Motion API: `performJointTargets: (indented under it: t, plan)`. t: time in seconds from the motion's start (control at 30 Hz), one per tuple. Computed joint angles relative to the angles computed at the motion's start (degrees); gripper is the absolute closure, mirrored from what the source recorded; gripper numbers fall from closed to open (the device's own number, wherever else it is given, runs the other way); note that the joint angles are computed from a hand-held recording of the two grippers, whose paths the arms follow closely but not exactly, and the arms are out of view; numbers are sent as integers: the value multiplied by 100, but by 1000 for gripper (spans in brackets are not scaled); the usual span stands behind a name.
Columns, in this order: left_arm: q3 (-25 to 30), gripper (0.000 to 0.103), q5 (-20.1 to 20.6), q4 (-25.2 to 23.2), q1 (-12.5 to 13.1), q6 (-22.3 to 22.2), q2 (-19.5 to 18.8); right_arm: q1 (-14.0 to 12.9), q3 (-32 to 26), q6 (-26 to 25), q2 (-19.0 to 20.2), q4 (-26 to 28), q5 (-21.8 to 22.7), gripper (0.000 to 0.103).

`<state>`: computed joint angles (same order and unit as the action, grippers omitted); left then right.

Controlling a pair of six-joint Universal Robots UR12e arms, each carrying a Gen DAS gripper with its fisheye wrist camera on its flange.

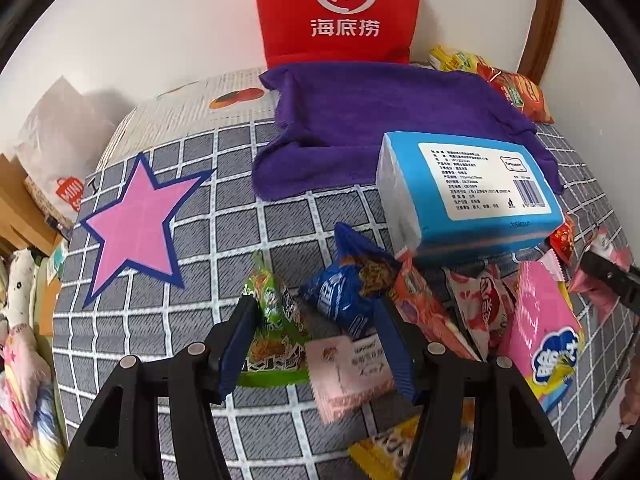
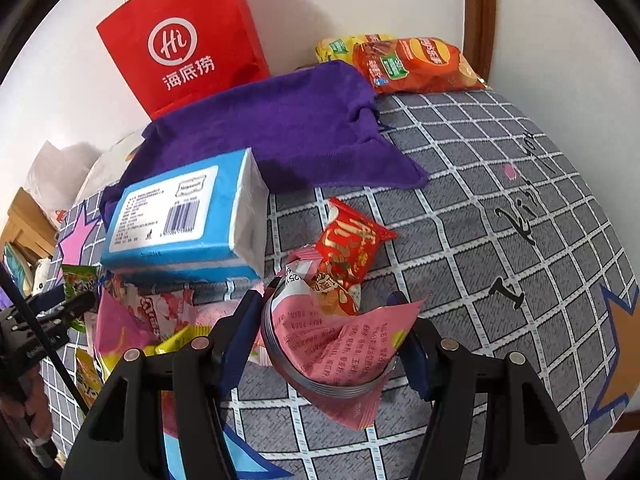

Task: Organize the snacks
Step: 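Lift the pink candy with the right tool while the left tool grasps the green snack bag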

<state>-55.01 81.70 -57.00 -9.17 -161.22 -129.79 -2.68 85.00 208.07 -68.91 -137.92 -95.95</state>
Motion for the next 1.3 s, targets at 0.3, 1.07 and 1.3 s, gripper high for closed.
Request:
performJointTargets:
  t: [0.3, 1.07, 1.3]
  plan:
    - [-266, 37, -46, 65, 160, -262, 220, 1, 103, -62, -66, 114, 104, 38]
    - [-256, 35, -427, -72, 382, -871, 129, 33, 391, -619, -128, -260, 156, 37]
    - [-22, 35, -587, -155, 325, -804, -54, -21, 459, -484, -196, -494, 240, 40]
